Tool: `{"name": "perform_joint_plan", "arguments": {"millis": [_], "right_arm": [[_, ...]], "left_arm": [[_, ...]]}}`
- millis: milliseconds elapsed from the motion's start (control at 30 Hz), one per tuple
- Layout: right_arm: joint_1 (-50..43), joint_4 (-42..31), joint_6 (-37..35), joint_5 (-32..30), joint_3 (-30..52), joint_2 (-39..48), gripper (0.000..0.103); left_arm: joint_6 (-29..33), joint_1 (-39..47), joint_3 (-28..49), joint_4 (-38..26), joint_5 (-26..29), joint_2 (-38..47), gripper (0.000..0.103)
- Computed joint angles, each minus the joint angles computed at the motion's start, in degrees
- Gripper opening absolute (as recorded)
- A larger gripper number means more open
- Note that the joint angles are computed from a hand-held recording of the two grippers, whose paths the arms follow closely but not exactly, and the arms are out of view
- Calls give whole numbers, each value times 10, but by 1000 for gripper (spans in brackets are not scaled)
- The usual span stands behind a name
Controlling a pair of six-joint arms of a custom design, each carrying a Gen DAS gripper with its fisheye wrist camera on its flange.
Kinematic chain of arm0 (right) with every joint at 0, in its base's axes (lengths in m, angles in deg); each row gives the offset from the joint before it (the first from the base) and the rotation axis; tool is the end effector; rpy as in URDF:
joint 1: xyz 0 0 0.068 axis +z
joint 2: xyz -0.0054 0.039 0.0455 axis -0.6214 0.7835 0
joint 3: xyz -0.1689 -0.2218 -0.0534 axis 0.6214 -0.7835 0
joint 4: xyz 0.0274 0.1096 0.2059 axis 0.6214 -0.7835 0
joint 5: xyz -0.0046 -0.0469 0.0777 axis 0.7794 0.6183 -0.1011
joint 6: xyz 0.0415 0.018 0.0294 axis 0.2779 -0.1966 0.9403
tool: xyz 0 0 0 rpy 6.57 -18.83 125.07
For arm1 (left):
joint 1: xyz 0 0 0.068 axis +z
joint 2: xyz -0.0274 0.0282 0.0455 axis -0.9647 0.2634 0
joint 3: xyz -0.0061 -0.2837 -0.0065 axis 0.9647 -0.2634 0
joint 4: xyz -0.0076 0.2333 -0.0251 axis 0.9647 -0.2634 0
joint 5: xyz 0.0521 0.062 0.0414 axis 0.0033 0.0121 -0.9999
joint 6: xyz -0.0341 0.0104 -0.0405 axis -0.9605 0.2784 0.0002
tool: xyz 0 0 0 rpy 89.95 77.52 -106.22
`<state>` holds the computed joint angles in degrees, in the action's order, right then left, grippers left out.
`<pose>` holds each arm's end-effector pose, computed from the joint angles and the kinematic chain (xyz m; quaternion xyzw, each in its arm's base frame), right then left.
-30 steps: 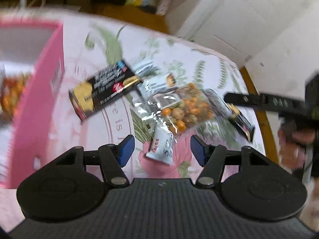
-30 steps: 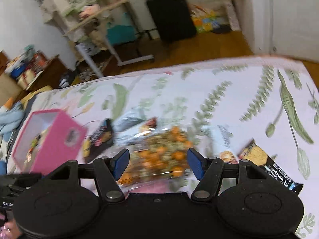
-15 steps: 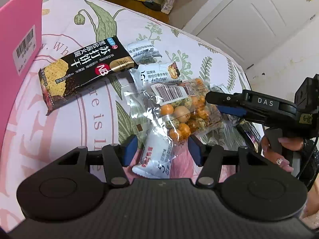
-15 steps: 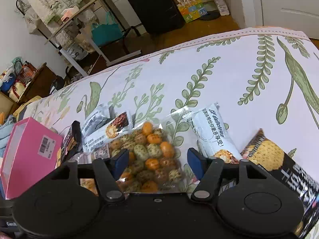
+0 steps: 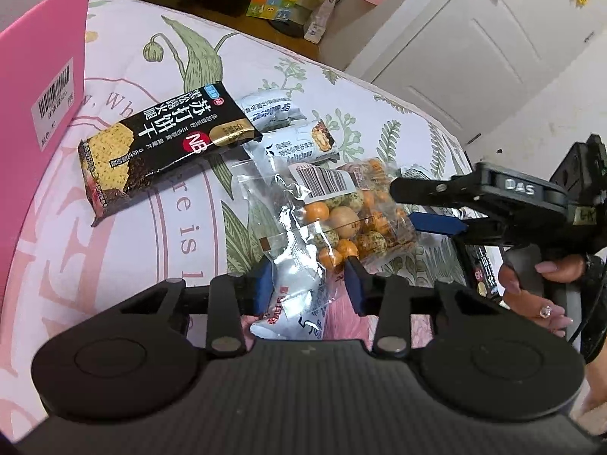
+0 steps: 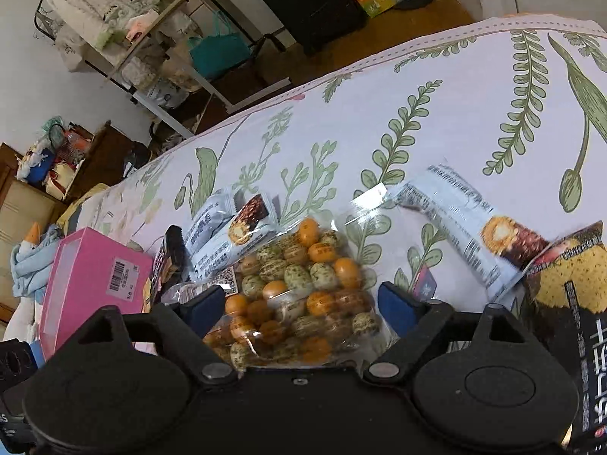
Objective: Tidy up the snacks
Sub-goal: 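Lower both tools onto the clear coated-peanut bag and grip it, then lift the peanut bag with both tools and carry it toward the pink box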
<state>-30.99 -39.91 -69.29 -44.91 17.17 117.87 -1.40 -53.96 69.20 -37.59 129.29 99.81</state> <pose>0.3385 0.0598 0.1626 0.0333 0.9347 0.2736 0.2243 0.2685 0.0771 0.1571 -0.0051 0.9235 -0.2720 0.2705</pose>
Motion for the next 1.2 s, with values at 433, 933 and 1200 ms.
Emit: {"name": "perform_joint_plan", "arguments": {"millis": [433, 933, 1200], "right_arm": [[44, -198, -115, -41, 63, -5, 72], [-28, -196, -81, -35, 52, -4, 86], [-2, -166, -66, -21, 39, -7, 98]], "left_arm": [[65, 88, 65, -128, 2, -2, 40], [64, 96, 92, -142, 9, 49, 39], [65, 96, 93, -134, 4, 55, 39]]}}
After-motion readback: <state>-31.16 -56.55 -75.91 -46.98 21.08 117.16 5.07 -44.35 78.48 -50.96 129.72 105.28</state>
